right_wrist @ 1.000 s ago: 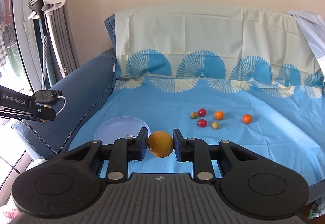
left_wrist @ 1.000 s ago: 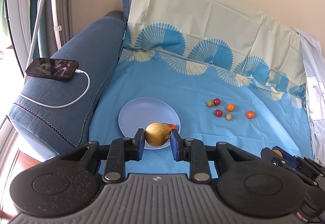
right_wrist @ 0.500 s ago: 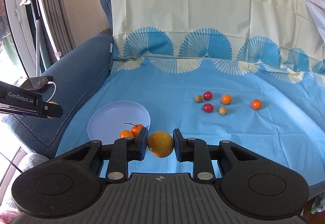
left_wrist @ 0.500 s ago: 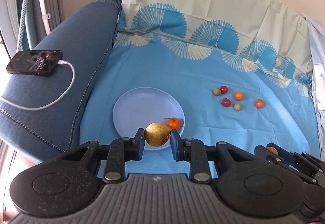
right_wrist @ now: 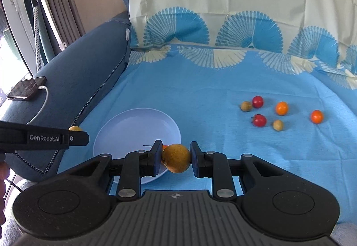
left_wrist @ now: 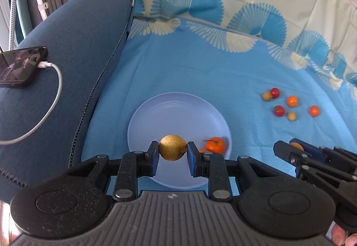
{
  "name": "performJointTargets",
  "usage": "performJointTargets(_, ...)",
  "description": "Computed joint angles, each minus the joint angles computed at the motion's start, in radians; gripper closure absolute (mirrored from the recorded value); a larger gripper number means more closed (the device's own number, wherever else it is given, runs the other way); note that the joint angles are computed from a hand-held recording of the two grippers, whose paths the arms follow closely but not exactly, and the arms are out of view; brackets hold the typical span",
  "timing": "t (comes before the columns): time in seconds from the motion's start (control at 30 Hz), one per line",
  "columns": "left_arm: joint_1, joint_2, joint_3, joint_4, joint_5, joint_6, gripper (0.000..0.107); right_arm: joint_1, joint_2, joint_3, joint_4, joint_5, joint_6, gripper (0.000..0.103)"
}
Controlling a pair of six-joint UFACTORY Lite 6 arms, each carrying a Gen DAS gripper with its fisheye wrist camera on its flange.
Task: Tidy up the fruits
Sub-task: 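Carry both tan fruits over the blue plate and open both tools to drop them, then lift both open tools away from the plate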
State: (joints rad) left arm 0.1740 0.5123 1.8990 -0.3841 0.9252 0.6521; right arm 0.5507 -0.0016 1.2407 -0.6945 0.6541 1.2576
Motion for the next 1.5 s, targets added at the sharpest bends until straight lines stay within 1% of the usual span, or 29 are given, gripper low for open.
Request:
performJointTargets(0.17,-0.042,0.157,0.135,0.066,-0.022,-0.06,0.078,-0.09,0.171,0.102,0.096,-0.119,-0.112,0.075)
performJointTargets(0.23,-0.056,0.202,0.165,0.083,-0.04,-0.072,0.078,-0.118,0.231,0.144,0.153,-0.153,-0.173,0.075)
performJointTargets(0.3,-0.069,0.258,0.22,0.112,-0.033,-0.1,0.078,-0.139,0.294,0.19,0.206,-0.176,-0.233,0.075)
performJointTargets(0.43,-0.088,0.322,0.255,0.158,-0.071,-0.115,0.078,-0.161,0.414,0.292,0.287,-0.192,-0.324,0.075)
performJointTargets(0.53,-0.096,0.377,0.307,0.193,-0.079,-0.131,0.078,-0.164,0.481,0.354,0.309,-0.191,-0.354,0.075)
performJointTargets(0.73,-0.103,0.44,0.364,0.235,-0.092,-0.134,0.077,-0.177,0.568,0.432,0.376,-0.194,-0.421,0.075)
performJointTargets(0.77,-0.103,0.447,0.372,0.234,-0.088,-0.122,0.072,-0.179,0.579,0.444,0.39,-0.192,-0.434,0.075)
performJointTargets(0.8,-0.1,0.456,0.39,0.226,-0.073,-0.102,0.053,-0.184,0.591,0.458,0.412,-0.192,-0.453,0.074)
performJointTargets(0.83,-0.099,0.445,0.377,0.228,-0.086,-0.102,0.046,-0.188,0.599,0.468,0.431,-0.197,-0.468,0.074)
performJointTargets(0.9,-0.084,0.388,0.293,0.212,-0.164,-0.084,0.016,-0.188,0.591,0.464,0.403,-0.202,-0.433,0.073)
performJointTargets(0.93,-0.074,0.365,0.264,0.208,-0.186,-0.077,0.009,-0.192,0.584,0.459,0.394,-0.206,-0.423,0.072)
performJointTargets(0.97,-0.057,0.35,0.251,0.18,-0.187,-0.054,0.005,-0.2,0.57,0.449,0.401,-0.208,-0.421,0.068)
performJointTargets(1.0,-0.038,0.32,0.218,0.146,-0.193,-0.028,0.004,-0.206,0.553,0.435,0.415,-0.212,-0.424,0.051)
performJointTargets(1.03,-0.026,0.288,0.186,0.138,-0.193,-0.024,0.004,-0.211,0.528,0.416,0.417,-0.214,-0.413,0.038)
performJointTargets(1.1,0.002,0.203,0.093,0.106,-0.196,0.009,0.004,-0.203,0.465,0.358,0.388,-0.219,-0.38,0.036)
performJointTargets(1.13,0.016,0.156,0.042,0.087,-0.194,0.028,0.004,-0.196,0.425,0.322,0.39,-0.216,-0.389,0.034)
performJointTargets(1.2,0.045,0.05,-0.075,0.051,-0.191,0.072,0.004,-0.171,0.346,0.252,0.36,-0.202,-0.354,0.029)
performJointTargets(1.3,0.09,-0.099,-0.232,0.007,-0.171,0.133,0.004,-0.112,0.215,0.147,0.312,-0.158,-0.291,0.027)
performJointTargets(1.4,0.14,-0.227,-0.355,-0.034,-0.148,0.184,0.004,-0.029,0.093,0.059,0.193,-0.096,-0.139,0.022)
performJointTargets(1.5,0.187,-0.307,-0.407,-0.075,-0.104,0.216,0.004,0.063,0.0,0.007,0.061,-0.008,0.034,0.019)
